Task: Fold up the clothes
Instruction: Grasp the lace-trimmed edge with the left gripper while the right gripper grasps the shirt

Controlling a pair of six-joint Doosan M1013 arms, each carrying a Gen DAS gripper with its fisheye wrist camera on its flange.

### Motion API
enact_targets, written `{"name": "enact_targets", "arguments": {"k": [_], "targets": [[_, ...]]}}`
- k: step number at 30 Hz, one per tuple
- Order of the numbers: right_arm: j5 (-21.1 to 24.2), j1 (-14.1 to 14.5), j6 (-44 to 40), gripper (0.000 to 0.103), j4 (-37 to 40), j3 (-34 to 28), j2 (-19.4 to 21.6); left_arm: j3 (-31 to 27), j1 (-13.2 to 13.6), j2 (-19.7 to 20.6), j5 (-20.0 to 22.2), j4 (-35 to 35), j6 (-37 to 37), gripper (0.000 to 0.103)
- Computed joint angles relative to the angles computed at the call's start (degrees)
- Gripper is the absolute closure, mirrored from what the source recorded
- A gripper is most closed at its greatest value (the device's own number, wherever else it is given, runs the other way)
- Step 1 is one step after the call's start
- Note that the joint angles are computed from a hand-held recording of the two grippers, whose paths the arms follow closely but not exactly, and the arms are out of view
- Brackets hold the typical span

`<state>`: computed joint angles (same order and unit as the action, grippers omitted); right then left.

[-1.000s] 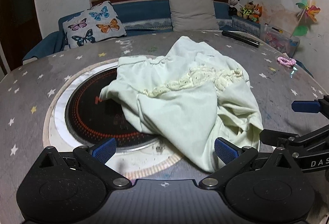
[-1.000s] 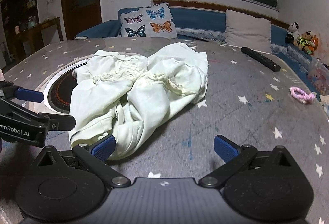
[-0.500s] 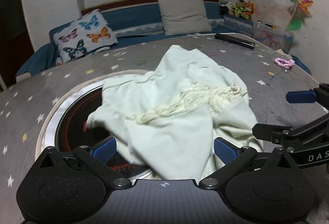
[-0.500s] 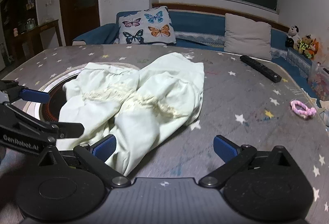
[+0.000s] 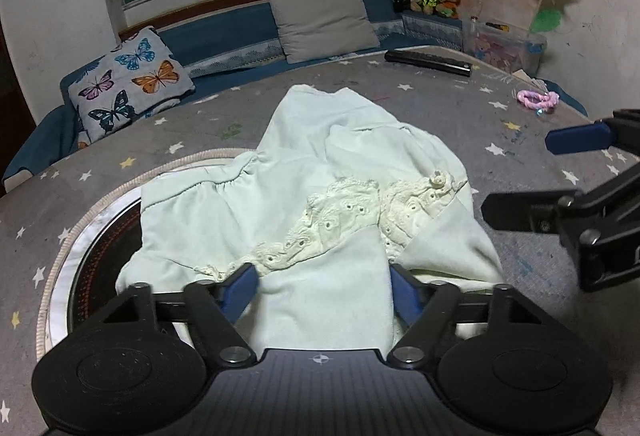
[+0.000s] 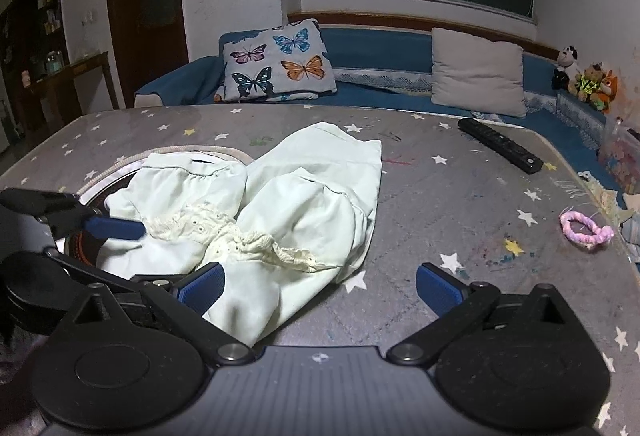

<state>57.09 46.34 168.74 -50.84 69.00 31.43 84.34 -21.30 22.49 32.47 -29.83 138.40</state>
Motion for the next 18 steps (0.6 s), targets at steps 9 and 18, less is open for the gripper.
{"name": "enact_targets", "arguments": {"k": [9,18], "targets": [[-2.82,-1.25,-2.97,0.000,3.06,-1.76,0.97,0.37,2.15,-0.38,0.84,-6.49,2.27,0.089],[-4.96,-2.83,-2.18,0.013,7.03,-2.91,1.85,2.83,4.57,-2.65,-1.72,-11.05,-0.47,0.097]]}}
